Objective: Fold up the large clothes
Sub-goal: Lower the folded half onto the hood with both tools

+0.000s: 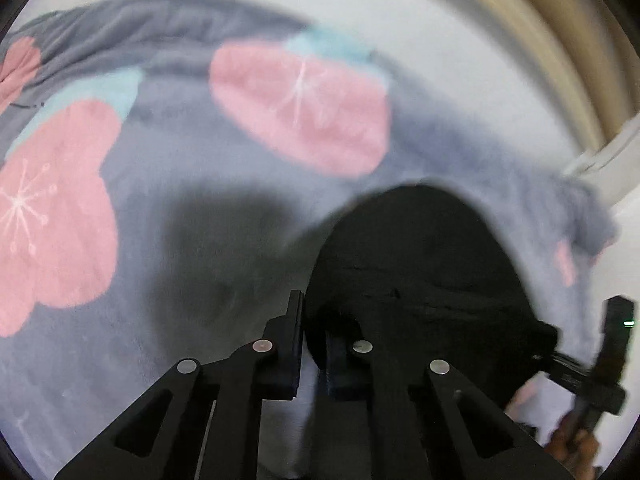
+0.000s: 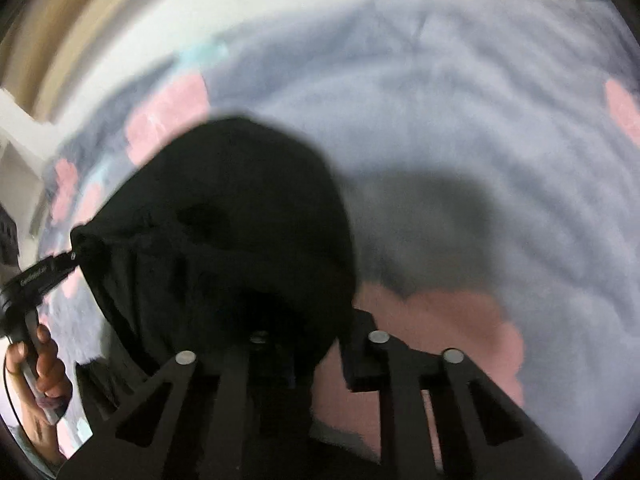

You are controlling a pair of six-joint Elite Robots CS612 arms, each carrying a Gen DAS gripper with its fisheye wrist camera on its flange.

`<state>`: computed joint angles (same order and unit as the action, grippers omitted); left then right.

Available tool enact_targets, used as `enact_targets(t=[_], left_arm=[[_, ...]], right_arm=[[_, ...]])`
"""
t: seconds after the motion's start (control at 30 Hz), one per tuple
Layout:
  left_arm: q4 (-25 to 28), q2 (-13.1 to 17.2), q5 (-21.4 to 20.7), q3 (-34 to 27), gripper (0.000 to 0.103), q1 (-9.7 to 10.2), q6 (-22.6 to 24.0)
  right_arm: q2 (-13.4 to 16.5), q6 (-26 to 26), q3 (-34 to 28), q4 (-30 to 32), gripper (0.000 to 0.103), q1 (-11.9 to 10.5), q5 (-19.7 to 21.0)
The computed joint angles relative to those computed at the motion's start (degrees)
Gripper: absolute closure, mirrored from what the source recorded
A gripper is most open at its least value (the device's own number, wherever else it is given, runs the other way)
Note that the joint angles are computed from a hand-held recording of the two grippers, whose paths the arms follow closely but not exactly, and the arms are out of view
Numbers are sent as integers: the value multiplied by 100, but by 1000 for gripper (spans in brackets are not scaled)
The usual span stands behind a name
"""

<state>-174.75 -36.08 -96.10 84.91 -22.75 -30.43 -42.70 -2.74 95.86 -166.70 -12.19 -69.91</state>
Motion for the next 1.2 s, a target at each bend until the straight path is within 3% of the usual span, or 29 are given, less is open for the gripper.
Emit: enact_targets(t=[0.07,0.17,0.23,0.3,0.33,0.4,0.47,0.53,0.57,0.63,0.7,0.77,0.87,0.97,1.1,1.2], left_arm=[[-868,-134,-297,333,94,72,-71],[-1475,-138,-691,525,94,181,-358],[-1158,-6,-892,413,94,259,-497],[-299,179,-836,202,93,294,-551],[-47,280,-889,116,87,309,-515],[-265,573,-1464,23,85,432,-758],[-886,737,-2038,17,83,584,-1452],[-1084,747,-2241,46,78,635,-1717],[-1046,649,-2105,133,76,609,-1543],[-762,329,-1529,385,58,484,-991],[-599,-20,-882,630,56,339,-410],[-841,-257,-527,817,53,253,-146],[-1455,-389,-431,872,43,205,-93],[-1429,-357,-538,656,41,138,54],[-575,-92,-618,214,41,3,467],[66,288,-795,-93,41,-34,387]], right_arm=[[-129,-13,242,-577,87,-33,-9],[-137,-98,386,-905,88,1,-117],[20,-263,243,-554,88,85,-349],[198,-354,33,-36,88,130,-448],[291,-446,-60,197,88,136,-472],[399,-462,-126,334,88,115,-390],[395,-527,-135,398,83,65,-223],[344,-640,-162,668,76,2,-67],[309,-686,-151,741,74,-23,-36],[185,-771,-77,823,66,-81,6],[-3,-846,82,651,56,-145,45],[-151,-847,203,411,49,-199,189],[-269,-750,228,39,49,-181,322],[-222,-774,63,-7,49,1,99],[-11,-995,-139,142,49,243,-337],[267,-1358,-434,1075,46,392,-765]])
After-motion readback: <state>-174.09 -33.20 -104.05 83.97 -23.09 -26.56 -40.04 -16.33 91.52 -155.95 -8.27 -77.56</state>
